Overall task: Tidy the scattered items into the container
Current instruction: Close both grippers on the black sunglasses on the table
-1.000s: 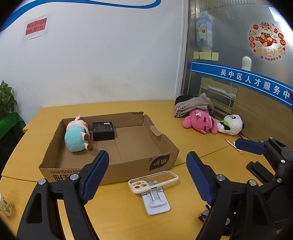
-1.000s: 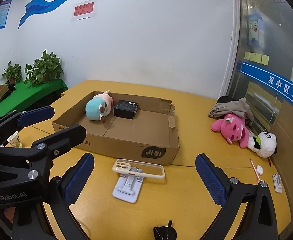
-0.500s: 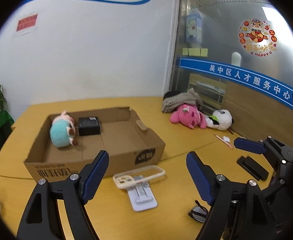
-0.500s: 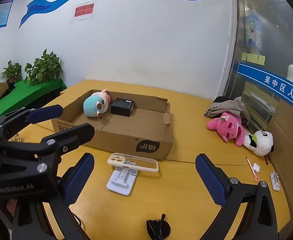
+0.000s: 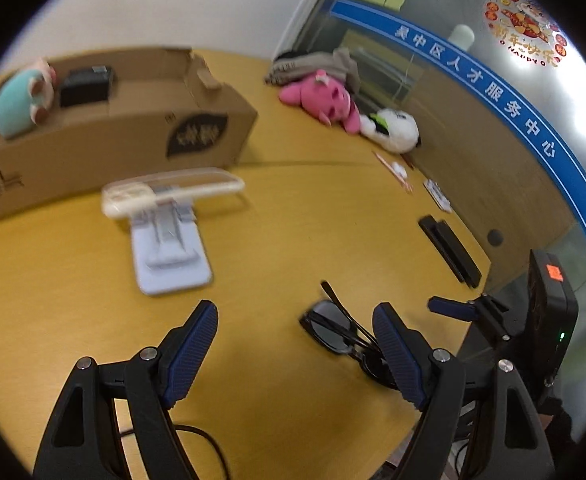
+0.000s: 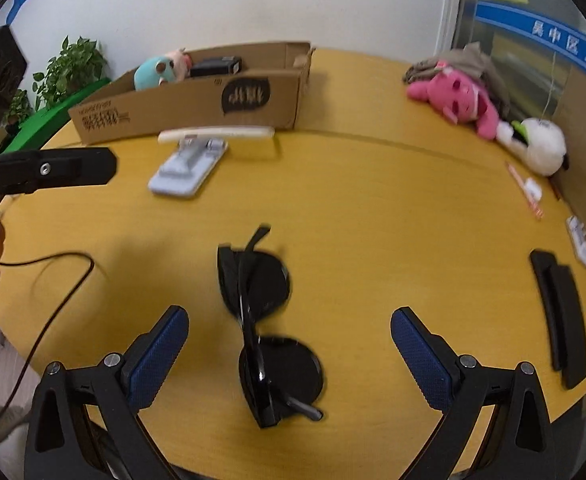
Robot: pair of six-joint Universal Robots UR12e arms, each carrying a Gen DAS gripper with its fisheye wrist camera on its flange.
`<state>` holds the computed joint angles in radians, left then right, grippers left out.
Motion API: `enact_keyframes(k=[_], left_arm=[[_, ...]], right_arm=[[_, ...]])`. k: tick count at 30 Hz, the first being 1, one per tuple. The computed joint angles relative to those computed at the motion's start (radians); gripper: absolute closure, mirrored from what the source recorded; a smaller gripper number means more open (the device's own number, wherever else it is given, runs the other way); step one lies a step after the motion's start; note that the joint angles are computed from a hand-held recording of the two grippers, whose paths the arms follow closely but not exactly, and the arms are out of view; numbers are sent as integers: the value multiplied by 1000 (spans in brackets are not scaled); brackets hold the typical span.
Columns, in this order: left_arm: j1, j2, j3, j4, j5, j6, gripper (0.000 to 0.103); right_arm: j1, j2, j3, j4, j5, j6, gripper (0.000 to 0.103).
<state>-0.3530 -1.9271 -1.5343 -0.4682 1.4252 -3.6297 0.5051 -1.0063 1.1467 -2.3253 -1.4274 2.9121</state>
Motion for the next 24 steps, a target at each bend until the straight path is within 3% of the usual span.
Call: enact_keyframes(k=[5,7,9,10,14,15,20,24], left_arm=[[10,-41,30,-61,-123,-32,24],[11,-61,45,-83,-159,-39,25],[10,-81,61,-105,-187,-44,25],[11,-88,67,-112,-201,-47,25],[5,-116,86,-93,-225,-36,27],[5,-120,91,-91,-231,-33,29],[6,-130,94,-79,-240,-37,60],[5,-129,91,-79,-237,-29,70]], right_arm=[[2,4,17,43,9,-51,2],[5,11,13,62,-5,-59,8],[4,16,9,91,-13,-52,22],[2,17,11,94,-11,-44,22],[3,4,39,46,-4,-28,43],[5,3,40,44,0,-28,43],[17,5,44,19,-2,-21,47],[34,6,47,-3,2,-39,57]])
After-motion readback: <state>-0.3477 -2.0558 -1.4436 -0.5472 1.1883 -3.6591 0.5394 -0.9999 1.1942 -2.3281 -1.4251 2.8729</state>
